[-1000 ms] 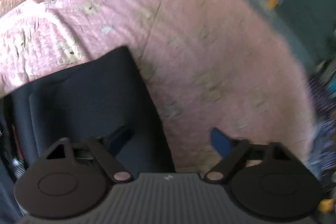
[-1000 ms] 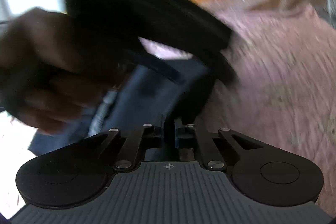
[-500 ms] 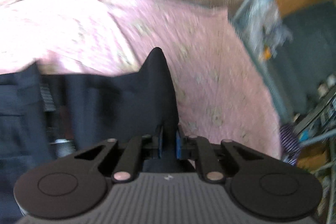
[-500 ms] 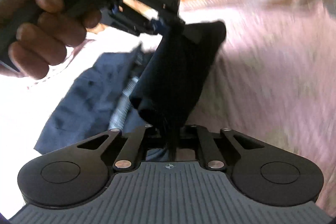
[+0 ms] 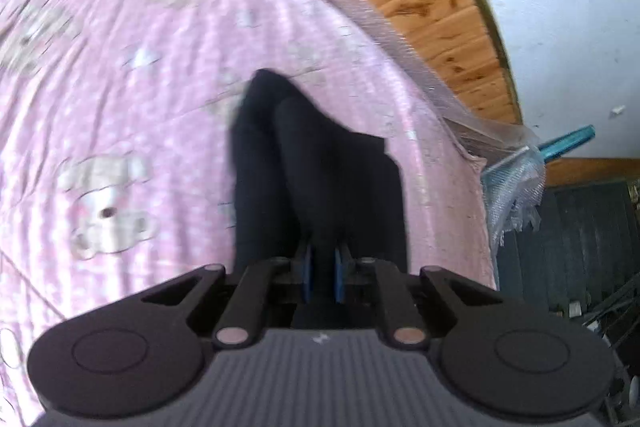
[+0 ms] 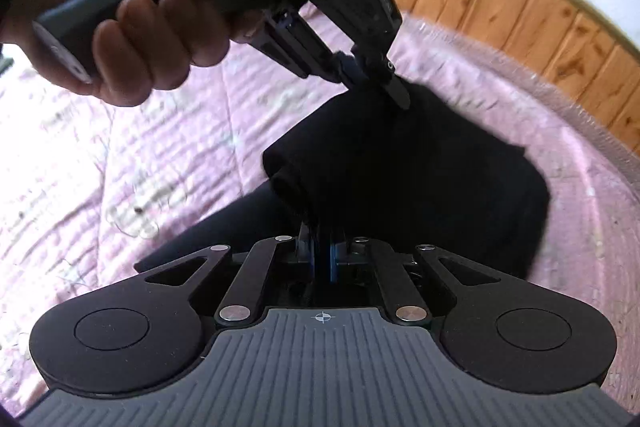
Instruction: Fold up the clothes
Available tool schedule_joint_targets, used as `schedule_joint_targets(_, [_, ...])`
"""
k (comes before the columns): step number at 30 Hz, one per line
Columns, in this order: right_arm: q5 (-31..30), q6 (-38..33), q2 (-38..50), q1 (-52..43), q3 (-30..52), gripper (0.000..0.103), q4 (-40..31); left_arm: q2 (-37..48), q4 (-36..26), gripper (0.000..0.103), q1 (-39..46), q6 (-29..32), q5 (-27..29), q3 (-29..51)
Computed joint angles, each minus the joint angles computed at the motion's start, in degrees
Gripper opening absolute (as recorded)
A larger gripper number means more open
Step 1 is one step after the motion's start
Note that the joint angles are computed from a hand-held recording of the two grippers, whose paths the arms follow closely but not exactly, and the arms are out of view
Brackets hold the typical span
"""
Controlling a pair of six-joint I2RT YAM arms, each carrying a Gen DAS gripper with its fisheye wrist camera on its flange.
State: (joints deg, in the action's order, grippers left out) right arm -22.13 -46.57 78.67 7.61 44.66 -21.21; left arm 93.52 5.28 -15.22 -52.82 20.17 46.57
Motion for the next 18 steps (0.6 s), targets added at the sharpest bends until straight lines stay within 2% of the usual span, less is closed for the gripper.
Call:
schedule_joint_targets(6, [7.5, -1.7, 4.3, 3.8, 3.5, 0.004, -2.9, -0.2, 7.2, 0.011, 0.6, -0.3, 1.4, -6.5])
schedule_joint_targets(11, [8.7, -2.2, 2.9, 3.2, 0.6, 0.005, -2.2, 0.9, 9.7, 0.015, 0.5, -0.1, 1.5, -8.8])
schedule_joint_targets(12, [8.4, -1.9, 2.9, 3.4, 0.8, 0.008, -3.1, 1.1, 10.1, 0.015, 0.4, 0.0, 1.5, -9.0])
schedule_joint_targets(14, [7.2, -1.5, 3.4, 3.2, 2.3, 0.035, -6.1, 0.3, 8.3, 0.019, 0.4, 0.9, 1.1, -8.4])
schedule_joint_targets(15, [5.2, -1.9, 4.6, 2.3, 5.2, 0.042, -10.5, -1.1, 6.4, 0.019, 0.5, 2.0, 0.6, -8.0])
schedule_joint_targets(16, [2.4, -2.6, 5.8, 0.7, 8.6, 0.047, -15.9, -2.4, 4.5, 0.023, 0.5, 3.1, 0.1, -7.6])
schedule_joint_targets(17, [-1.7, -3.3, 6.8, -2.0, 12.7, 0.047, -22.3, -4.1, 2.8, 0.03, 0.7, 3.9, 0.0, -7.5])
schedule_joint_targets(18, [-5.8, -3.7, 7.5, -5.1, 16.5, 0.048, -27.5, -6.0, 1.8, 0.033, 1.0, 4.6, 0.9, -7.7])
